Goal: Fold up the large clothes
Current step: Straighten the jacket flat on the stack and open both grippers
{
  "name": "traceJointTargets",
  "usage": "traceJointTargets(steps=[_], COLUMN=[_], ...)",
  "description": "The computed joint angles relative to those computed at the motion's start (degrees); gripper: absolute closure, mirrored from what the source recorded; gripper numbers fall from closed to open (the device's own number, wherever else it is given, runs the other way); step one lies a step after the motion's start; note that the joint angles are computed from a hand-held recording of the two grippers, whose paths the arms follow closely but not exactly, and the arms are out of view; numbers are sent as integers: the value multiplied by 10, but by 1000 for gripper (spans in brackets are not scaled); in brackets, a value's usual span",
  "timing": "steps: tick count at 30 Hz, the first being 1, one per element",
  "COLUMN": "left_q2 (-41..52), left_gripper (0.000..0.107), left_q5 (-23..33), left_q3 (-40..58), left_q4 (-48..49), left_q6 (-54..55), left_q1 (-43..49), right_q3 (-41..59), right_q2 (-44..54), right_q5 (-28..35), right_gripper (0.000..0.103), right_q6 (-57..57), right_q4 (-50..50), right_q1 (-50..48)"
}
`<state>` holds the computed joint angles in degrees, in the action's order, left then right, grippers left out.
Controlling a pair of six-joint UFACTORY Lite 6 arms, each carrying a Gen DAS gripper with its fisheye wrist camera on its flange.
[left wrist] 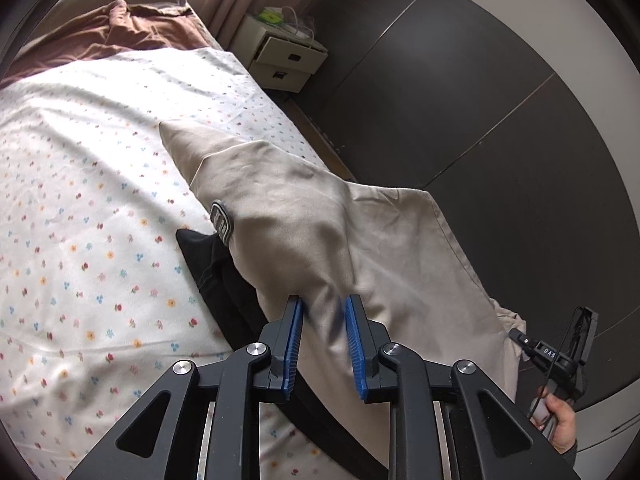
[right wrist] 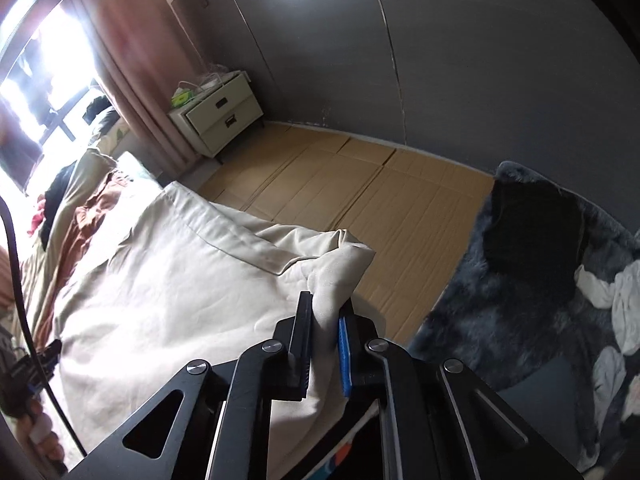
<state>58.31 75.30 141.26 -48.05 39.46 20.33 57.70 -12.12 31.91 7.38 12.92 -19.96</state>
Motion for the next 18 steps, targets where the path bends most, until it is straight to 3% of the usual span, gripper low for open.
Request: traceJointTargets(steps=[4, 6, 8, 10, 14, 18], left_q2=[-10, -15, -11, -18, -21, -20], left_gripper=[82, 77, 46, 38, 37, 37], left_q5=[-14, -14, -9, -7, 17, 50], left_q3=[-15, -14, 4, -4, 12, 43], left_q4=[1, 11, 32, 27, 32, 29], left_q6=[7, 6, -5, 4, 10, 3], left_q1=[-5, -4, -1, 11, 29, 53], right_q3=[-23, -38, -46, -30, -21, -40], right_q2=[19, 17, 10, 12, -29, -105], right_q5=[-18, -26, -24, -5, 38, 72], right_gripper=[92, 92, 91, 77, 70, 49], right_q6=[-20, -30, -29, 24, 70, 62], right_q4=[27, 41, 43, 4, -46, -41], right_q1=[-17, -21, -29, -24, -19, -25])
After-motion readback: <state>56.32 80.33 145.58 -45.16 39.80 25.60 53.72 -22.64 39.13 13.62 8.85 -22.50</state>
